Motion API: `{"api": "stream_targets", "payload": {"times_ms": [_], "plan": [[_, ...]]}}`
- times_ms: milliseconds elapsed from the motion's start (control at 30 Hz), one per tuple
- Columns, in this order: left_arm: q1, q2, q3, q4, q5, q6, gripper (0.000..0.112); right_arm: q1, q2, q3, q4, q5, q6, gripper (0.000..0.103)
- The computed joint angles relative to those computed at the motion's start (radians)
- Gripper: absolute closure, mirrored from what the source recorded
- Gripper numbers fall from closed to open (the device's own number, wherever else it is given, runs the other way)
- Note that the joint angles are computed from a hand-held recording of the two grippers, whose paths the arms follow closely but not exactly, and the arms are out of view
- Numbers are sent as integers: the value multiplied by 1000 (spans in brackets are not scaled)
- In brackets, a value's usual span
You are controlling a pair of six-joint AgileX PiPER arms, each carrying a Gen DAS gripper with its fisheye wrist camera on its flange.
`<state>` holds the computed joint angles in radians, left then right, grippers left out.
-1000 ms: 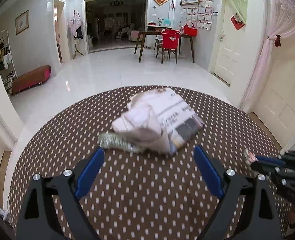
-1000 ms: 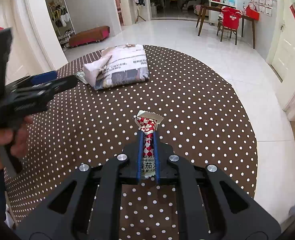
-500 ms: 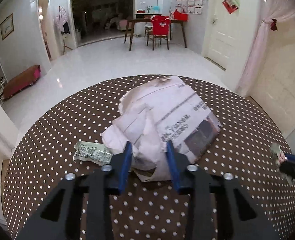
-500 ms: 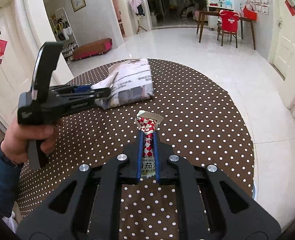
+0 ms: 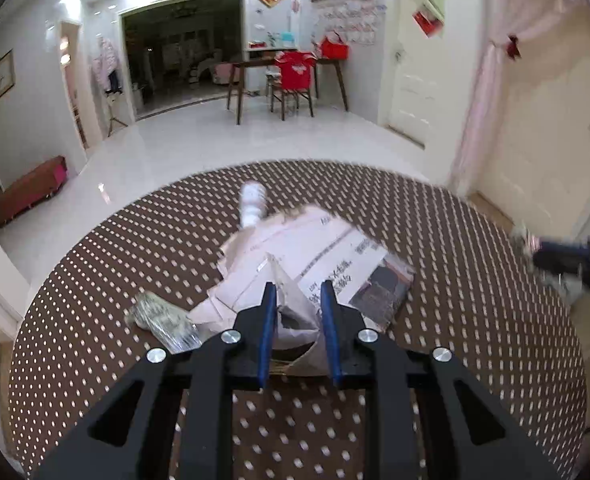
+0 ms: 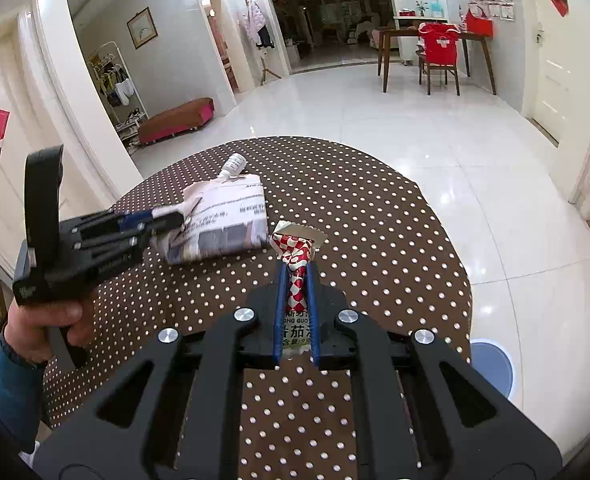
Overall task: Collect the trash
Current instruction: 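Grasp the white plastic bag with the left tool while the right tool grasps the red-white striped wrapper, then carry the white plastic bag and striped wrapper to the wastebasket and release both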
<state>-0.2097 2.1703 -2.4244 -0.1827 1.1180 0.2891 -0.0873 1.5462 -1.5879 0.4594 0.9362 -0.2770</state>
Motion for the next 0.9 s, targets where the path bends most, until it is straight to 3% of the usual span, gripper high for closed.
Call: {"api": "stream_targets", "payload": {"times_ms": [33,67,100,167,200,333,367,400,467,533,567,900], "plan": [[-11,-34,70,25,-35,3,86,-4,-8,7,1,3,-5,93],[-23,-67,136,61,-72,-8,77,-8,-13,11,4,6,-10,93],[-27,-83,165,76,-93,-22,56,-14,-20,16,10,13,-17,93],[-26,-131,244,104,-170,-70,35,-21,-23,15,14,21,-21,93],[-19,-145,259,91,-181,-77,35,-23,-25,22,18,20,-22,93],[-29,-96,170,115,-58,-98,35,-30,-31,31,30,23,-27,93],[-30,-90,159,110,-50,-96,40,-34,-30,27,33,27,-29,93],[-31,-73,128,101,-27,-93,53,-38,-30,25,38,29,-32,93],[-36,-3,5,106,56,-96,60,-37,-32,22,39,32,-29,93],[-30,8,-21,68,60,-68,68,-42,-30,14,43,39,-31,93],[-26,7,-25,53,57,-55,78,-47,-35,19,46,41,-34,93],[16,-111,159,-115,-1,24,82,-159,-52,27,143,71,-98,93]]}}
